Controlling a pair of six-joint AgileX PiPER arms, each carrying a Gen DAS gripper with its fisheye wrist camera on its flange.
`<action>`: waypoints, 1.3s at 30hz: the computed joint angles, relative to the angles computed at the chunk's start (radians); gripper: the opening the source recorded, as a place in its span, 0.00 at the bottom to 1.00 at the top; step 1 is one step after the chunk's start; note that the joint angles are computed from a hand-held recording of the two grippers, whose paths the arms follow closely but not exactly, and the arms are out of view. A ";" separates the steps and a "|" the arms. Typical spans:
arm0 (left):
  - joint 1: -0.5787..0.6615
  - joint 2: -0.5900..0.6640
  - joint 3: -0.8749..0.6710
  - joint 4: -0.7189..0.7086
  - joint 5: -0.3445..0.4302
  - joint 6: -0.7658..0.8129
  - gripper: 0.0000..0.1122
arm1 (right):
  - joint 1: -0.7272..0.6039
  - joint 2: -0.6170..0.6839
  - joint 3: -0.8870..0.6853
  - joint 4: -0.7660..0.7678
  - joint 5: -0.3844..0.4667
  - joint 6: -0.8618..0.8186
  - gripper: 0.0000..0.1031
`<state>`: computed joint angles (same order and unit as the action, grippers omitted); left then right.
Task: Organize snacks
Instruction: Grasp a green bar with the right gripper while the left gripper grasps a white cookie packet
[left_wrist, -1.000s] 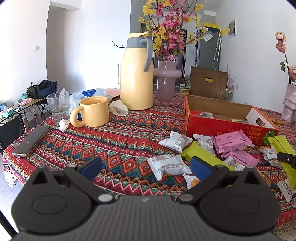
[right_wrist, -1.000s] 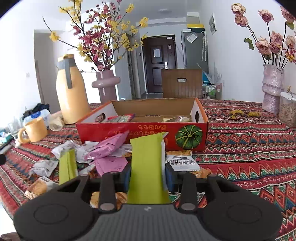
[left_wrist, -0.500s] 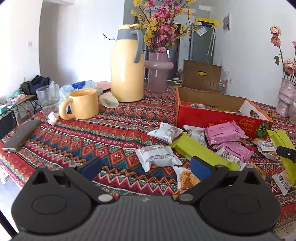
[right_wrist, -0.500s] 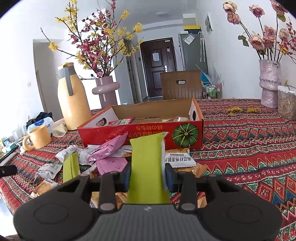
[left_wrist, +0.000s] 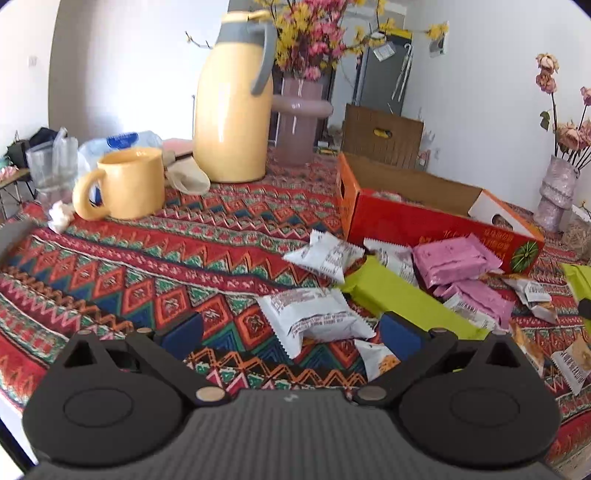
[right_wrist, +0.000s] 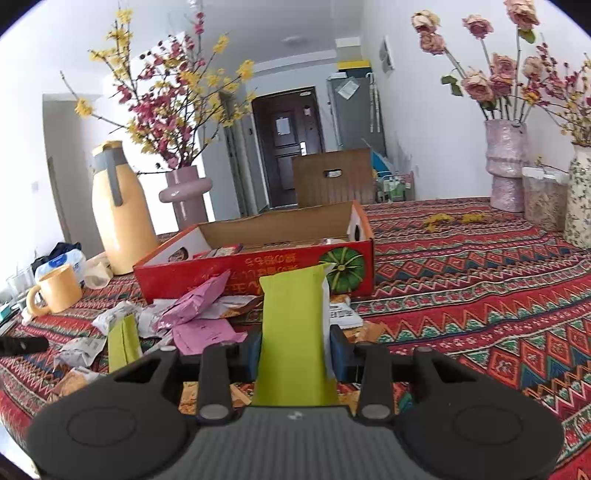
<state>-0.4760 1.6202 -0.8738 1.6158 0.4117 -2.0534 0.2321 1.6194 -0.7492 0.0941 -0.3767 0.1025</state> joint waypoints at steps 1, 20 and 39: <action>0.008 0.010 -0.009 0.000 -0.016 0.005 0.92 | 0.002 -0.003 0.006 0.020 -0.005 -0.016 0.35; 0.020 0.304 -0.481 -0.775 0.195 0.837 0.89 | -0.023 0.014 0.028 0.049 -0.015 -0.018 0.35; 0.010 0.236 -0.383 -0.695 0.125 0.723 0.52 | -0.080 -0.008 0.067 -0.182 -0.036 0.217 0.35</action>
